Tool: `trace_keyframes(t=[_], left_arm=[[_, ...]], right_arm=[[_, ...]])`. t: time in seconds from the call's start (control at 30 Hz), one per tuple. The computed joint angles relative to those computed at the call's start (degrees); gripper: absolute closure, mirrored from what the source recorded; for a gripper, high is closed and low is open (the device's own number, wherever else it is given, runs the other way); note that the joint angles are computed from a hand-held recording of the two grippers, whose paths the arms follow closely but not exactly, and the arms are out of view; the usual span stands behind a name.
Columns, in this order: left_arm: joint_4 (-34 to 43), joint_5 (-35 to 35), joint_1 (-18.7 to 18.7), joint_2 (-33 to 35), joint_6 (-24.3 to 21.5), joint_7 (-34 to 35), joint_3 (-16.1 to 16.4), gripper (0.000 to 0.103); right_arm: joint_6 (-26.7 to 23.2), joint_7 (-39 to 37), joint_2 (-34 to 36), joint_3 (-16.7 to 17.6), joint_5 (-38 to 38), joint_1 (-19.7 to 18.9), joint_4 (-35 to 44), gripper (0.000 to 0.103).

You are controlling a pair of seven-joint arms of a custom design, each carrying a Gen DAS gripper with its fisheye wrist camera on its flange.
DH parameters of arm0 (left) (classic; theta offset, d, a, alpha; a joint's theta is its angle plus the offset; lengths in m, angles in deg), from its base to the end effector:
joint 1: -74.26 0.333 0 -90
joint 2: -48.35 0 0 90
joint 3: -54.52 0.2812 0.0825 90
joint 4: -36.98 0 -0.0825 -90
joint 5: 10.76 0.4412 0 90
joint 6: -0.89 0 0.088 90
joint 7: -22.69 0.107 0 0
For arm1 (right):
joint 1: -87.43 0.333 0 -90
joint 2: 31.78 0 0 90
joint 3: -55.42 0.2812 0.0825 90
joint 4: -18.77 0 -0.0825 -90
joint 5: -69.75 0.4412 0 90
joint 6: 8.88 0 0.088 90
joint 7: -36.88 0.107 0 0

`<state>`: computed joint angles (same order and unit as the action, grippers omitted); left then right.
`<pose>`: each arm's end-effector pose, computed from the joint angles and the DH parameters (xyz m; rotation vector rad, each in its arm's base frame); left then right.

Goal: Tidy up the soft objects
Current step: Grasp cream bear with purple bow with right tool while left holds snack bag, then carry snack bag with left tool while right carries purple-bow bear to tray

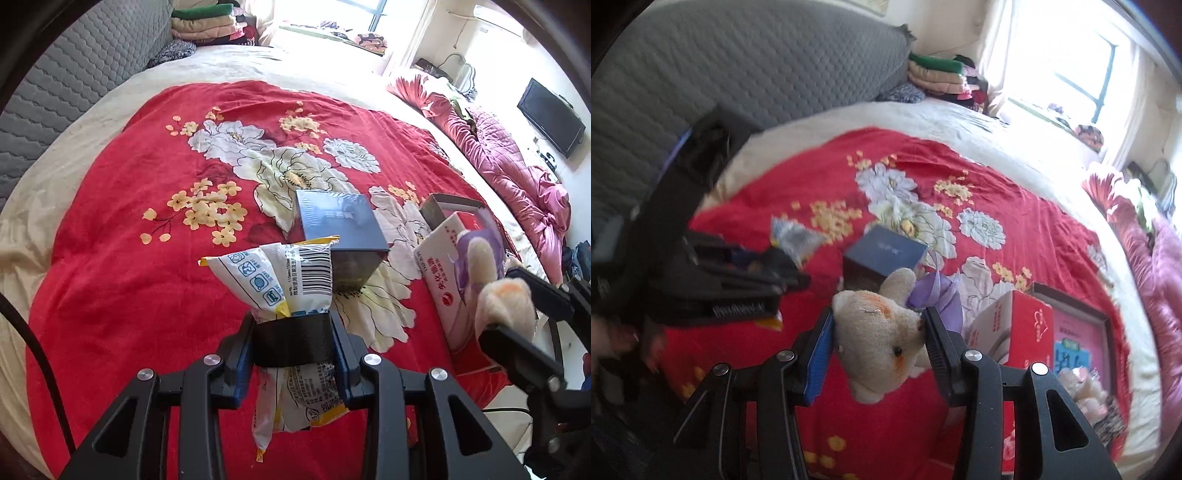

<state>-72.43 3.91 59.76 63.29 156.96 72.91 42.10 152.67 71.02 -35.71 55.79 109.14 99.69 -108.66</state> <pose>0.6169 -0.3165 0.3614 -2.0351 1.9491 -0.7611 0.5977 0.1017 0.4051 -2.1781 1.1327 -0.5295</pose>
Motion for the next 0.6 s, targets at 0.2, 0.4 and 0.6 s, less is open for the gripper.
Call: trace_keyframes(t=[0.2, 0.4, 0.6], left_arm=[[-0.7, 2.8, -1.3, -2.0, -1.0, -2.1, 0.2, 0.067], [3.5, 4.2, -3.1, -0.8, -2.3, -1.2, -1.0, 0.067], [15.2, 3.7, -6.7, 6.0, -5.7, 3.7, -2.9, 0.067]], right_arm=[[0.0, -2.7, -5.1, -1.5, 5.7, 0.9, -3.0, 0.054], [0.2, -4.1, -9.2, -4.6, 10.1, 0.6, -4.9, 0.054], [2.5, -3.1, -12.8, -8.1, 10.9, -2.4, -7.5, 0.054]])
